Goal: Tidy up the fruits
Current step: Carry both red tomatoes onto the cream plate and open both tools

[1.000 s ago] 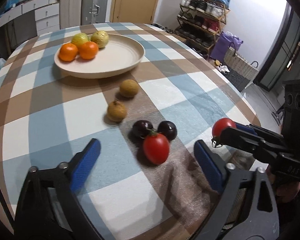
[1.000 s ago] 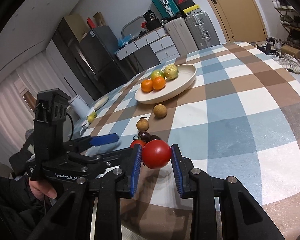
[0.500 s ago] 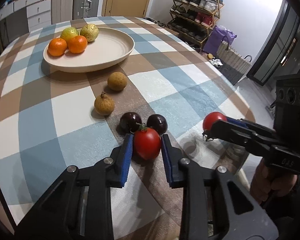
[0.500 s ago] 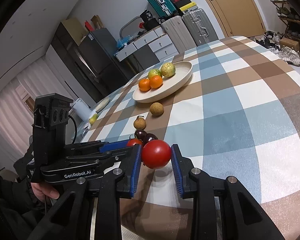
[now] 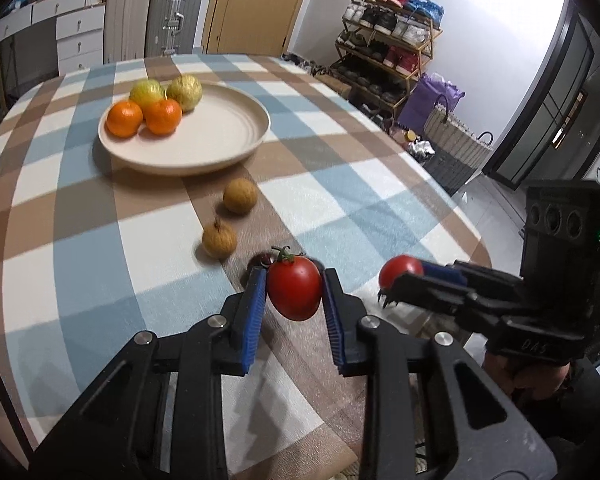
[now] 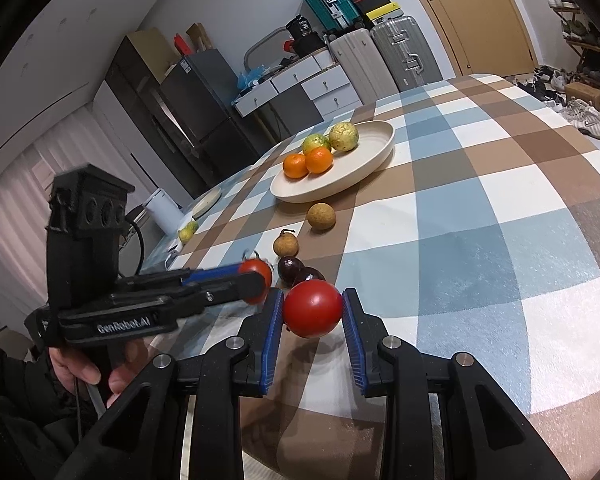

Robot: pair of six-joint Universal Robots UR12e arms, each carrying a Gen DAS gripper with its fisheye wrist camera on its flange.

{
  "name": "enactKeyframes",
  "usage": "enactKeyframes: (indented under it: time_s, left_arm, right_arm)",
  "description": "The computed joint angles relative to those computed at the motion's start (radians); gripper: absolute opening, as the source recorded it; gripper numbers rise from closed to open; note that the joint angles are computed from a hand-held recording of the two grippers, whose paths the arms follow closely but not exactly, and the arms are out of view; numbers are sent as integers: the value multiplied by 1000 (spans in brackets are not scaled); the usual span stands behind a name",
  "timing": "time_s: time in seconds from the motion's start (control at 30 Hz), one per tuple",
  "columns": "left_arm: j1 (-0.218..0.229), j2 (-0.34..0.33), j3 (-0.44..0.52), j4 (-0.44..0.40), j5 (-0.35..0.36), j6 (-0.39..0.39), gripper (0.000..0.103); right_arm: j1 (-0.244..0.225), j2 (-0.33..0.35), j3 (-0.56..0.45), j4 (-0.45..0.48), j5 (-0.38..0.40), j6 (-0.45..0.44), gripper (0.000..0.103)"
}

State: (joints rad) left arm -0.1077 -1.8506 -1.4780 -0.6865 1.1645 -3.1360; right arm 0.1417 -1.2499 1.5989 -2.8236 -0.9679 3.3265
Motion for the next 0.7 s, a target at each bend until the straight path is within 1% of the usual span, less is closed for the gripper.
enactKeyframes:
  time_s: [0.17,0.33,0.6,0.63,0.7]
  left_arm:
    - [12,-13,34,19,8,1,25]
    - [26,-57,111,29,23,-6,25]
    - [37,-169,277,-17,32,-41,25]
    - [38,-187,303,-28,28,-41,25]
    - [42,-215,335,-14,-2,-43,25]
  right_arm:
    - [4,14,-33,28,2,-38,30]
    - [0,49,-106,59,9,-48,30]
    - [0,137,-284,136,-20,-87,30]
    - [0,153,-315,150,-25,-90,30]
    - [-1,184,-373,186,-29,-89,30]
